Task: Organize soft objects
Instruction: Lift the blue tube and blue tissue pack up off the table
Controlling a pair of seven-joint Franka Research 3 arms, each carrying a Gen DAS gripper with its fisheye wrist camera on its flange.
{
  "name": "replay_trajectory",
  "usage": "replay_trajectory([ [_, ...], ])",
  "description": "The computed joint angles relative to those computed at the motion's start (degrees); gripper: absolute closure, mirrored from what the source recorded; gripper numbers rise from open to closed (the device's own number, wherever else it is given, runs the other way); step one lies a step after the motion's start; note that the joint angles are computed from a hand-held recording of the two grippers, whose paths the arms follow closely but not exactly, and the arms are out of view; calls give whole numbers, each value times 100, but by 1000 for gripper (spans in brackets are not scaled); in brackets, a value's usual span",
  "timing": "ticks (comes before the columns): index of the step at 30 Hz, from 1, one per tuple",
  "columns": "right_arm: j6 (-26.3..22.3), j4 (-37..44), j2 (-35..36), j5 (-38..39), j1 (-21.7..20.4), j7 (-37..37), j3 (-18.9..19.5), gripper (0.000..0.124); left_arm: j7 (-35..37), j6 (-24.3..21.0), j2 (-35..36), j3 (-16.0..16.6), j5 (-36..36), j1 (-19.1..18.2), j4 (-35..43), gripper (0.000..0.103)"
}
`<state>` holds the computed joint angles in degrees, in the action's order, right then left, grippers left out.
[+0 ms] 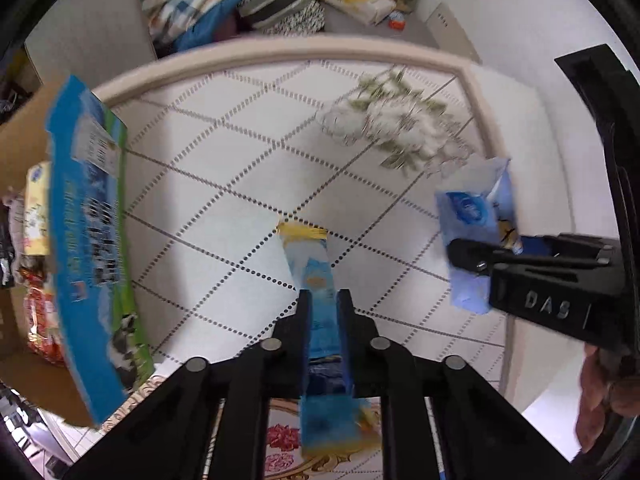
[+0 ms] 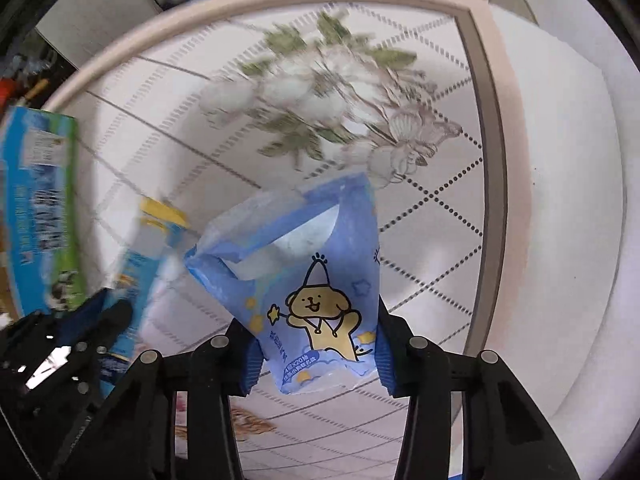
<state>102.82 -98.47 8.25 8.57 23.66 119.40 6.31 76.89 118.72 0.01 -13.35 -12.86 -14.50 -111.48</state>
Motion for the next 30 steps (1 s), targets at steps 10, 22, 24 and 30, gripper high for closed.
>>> replay_trajectory([
  [10,-6,600,-255,-441,500,1090,347,76,1013,-537,-753,436,-758,227,-283,83],
  [22,869,-1422,-864,-192,404,1711,259,76,261,-613,534,32,-792,167,-220,79],
  [24,1000,-1818,-1048,-74,335,1770,257,76,150,-586,735,-41,-675,131,-156,79],
  [30,1254,-2590,-1412,207,185,1786,282,76,-169,-459,982,-198,-236,-2,-56,65],
])
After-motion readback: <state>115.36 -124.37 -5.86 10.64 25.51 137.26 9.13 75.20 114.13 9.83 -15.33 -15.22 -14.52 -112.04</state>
